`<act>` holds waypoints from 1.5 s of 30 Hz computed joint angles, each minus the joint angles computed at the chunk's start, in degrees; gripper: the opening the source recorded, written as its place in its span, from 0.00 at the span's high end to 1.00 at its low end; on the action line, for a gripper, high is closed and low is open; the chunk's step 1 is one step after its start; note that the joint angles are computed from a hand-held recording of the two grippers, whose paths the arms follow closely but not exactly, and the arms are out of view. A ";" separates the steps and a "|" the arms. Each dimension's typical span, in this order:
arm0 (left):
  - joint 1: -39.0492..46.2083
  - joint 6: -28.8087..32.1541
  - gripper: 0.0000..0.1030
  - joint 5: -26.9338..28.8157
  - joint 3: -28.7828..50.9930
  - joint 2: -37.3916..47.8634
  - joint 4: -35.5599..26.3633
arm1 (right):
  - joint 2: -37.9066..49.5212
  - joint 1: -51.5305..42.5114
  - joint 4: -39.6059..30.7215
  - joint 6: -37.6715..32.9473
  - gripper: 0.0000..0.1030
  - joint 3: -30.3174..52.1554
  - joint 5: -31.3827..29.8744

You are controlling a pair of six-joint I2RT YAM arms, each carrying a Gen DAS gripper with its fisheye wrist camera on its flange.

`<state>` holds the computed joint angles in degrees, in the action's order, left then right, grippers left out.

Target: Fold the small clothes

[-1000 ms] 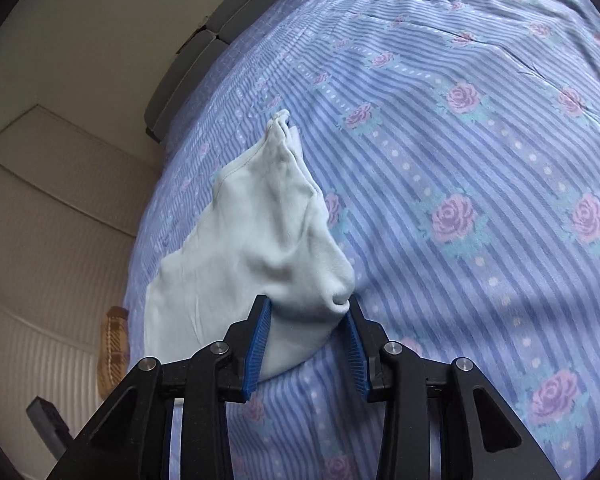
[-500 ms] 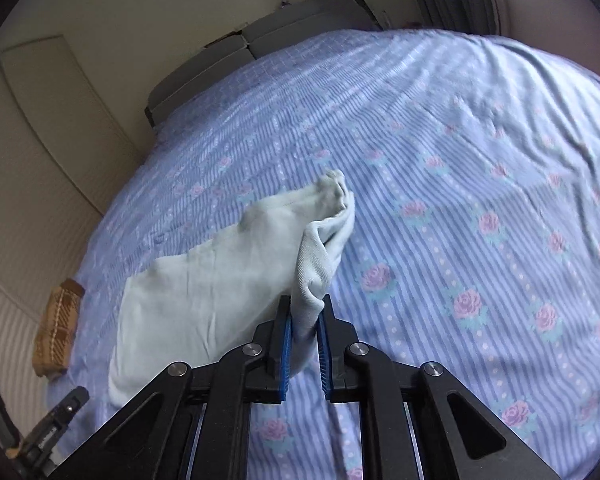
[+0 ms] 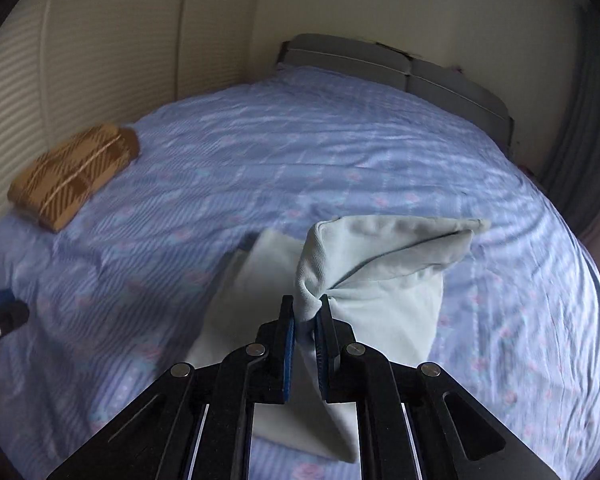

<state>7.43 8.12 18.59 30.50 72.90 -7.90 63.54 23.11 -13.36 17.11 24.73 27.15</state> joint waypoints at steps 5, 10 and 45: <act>5.21 3.43 0.69 3.16 1.12 4.26 0.72 | 16.28 8.93 4.91 5.76 0.90 1.26 0.65; 6.08 4.63 0.69 4.78 1.36 6.95 1.33 | 13.30 7.96 8.21 7.59 0.78 -2.59 -2.82; -30.81 -4.93 0.90 -1.50 31.55 36.21 -4.01 | -22.06 -78.78 -7.87 -23.33 0.65 -18.09 -62.45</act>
